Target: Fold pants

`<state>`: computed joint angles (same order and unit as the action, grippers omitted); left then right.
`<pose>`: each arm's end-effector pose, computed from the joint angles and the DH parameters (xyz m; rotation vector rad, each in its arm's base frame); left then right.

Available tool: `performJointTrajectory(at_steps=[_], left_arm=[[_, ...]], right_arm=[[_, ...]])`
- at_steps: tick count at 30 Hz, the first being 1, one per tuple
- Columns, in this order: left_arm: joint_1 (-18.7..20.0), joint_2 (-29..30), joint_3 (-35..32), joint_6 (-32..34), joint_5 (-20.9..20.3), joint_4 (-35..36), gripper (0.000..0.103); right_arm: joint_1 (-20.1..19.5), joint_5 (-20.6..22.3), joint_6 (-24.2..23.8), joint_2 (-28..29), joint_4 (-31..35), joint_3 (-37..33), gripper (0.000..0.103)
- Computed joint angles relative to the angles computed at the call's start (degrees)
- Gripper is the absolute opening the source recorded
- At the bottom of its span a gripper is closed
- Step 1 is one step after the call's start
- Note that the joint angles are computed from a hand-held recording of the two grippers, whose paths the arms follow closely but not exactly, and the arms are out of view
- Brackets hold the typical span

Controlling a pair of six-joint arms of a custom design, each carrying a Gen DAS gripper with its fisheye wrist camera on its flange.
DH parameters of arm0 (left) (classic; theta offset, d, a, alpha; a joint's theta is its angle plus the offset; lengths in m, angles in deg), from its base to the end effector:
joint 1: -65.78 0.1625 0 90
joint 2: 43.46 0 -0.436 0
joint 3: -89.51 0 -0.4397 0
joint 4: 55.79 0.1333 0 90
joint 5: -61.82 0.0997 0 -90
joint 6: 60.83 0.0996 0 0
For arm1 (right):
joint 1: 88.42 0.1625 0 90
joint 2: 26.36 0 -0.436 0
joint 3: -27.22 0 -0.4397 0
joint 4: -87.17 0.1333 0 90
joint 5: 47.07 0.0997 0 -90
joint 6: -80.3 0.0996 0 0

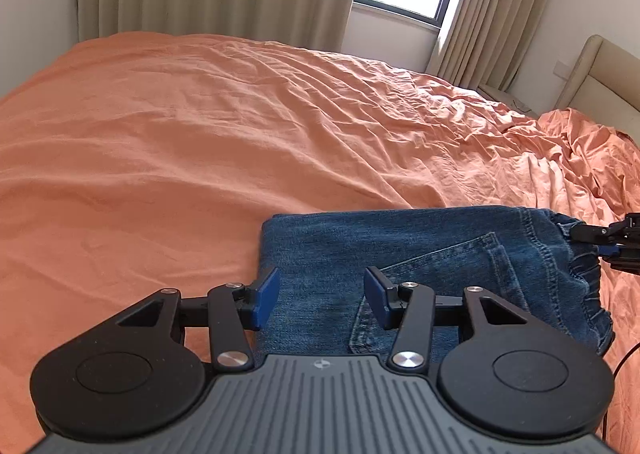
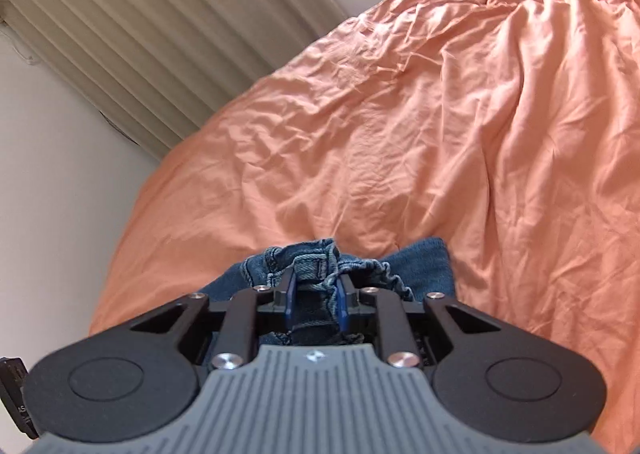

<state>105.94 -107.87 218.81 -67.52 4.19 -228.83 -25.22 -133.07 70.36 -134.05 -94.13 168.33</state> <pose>-0.2586 -0.4624 0.1087 0.8743 2.5507 -0.7491 -0.0424 -0.3950 0.3673 -0.3252 -2.5303 1.3666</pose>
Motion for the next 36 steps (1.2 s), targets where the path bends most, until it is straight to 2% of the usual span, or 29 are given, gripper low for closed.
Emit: performJointTrajectory(at_steps=[2, 4, 8, 10, 13, 16, 18, 19, 22, 25, 26, 28, 32, 34, 36], left_arm=[[0.3, 1.0, -0.9, -0.5, -0.1, 0.5, 0.057], [0.4, 2.1, -1.5, 0.1, -0.7, -0.2, 0.057], [0.5, 4.1, -2.9, 2.0, -1.0, -0.1, 0.057], [0.7, 4.7, -3.6, 2.8, -0.7, 0.0, 0.055], [1.1, 5.8, -4.7, 4.6, -0.2, -1.1, 0.052], [2.0, 7.7, -6.9, 7.0, 0.0, -1.2, 0.042], [3.0, 9.3, -9.2, 7.5, -0.6, 0.8, 0.032], [3.6, 10.1, -10.3, 6.7, -0.8, 2.1, 0.030], [5.2, 12.6, -13.6, 3.8, 0.2, 7.1, 0.019], [6.6, 14.7, -15.7, 2.6, 0.8, 9.6, 0.011], [6.9, 15.3, -16.4, 2.5, 1.2, 10.4, 0.007], [7.4, 16.4, -17.6, 2.0, 1.9, 11.9, 0.006], [5.7, 16.2, -16.4, 3.4, 5.1, 9.7, 0.006], [4.3, 14.4, -14.1, 4.9, 5.9, 6.9, 0.007], [3.3, 11.2, -11.4, 6.0, 4.4, 6.8, 0.009]], right_arm=[[-0.9, -3.0, 1.6, 2.3, 0.8, -1.5, 0.015], [-3.7, -1.8, 2.9, 3.8, 2.8, -2.3, 0.015], [-5.1, -2.4, 2.6, 6.2, 1.8, -2.8, 0.020], [-4.3, -3.7, 1.0, 5.4, 1.1, -2.2, 0.029], [-1.7, -6.4, -1.8, 3.1, -3.9, 0.1, 0.032], [1.6, -8.0, -7.0, 2.5, -9.3, 1.9, 0.031], [3.4, -8.0, -9.9, 3.3, -8.9, 1.6, 0.028], [4.0, -8.5, -10.6, 4.2, -9.0, 1.3, 0.026], [4.9, -14.0, -9.6, 9.2, -10.7, -0.4, 0.023], [3.4, -16.1, -8.6, 12.8, -13.1, -1.0, 0.000], [2.5, -15.5, -8.4, 13.6, -13.5, -1.1, 0.000], [1.0, -13.6, -7.0, 13.5, -13.2, -0.9, 0.000], [3.1, -15.8, -7.9, 12.1, -15.4, 0.9, 0.000], [4.1, -15.9, -9.8, 10.5, -20.3, 4.1, 0.016], [3.8, -13.9, -11.2, 8.4, -24.2, 7.9, 0.017]])
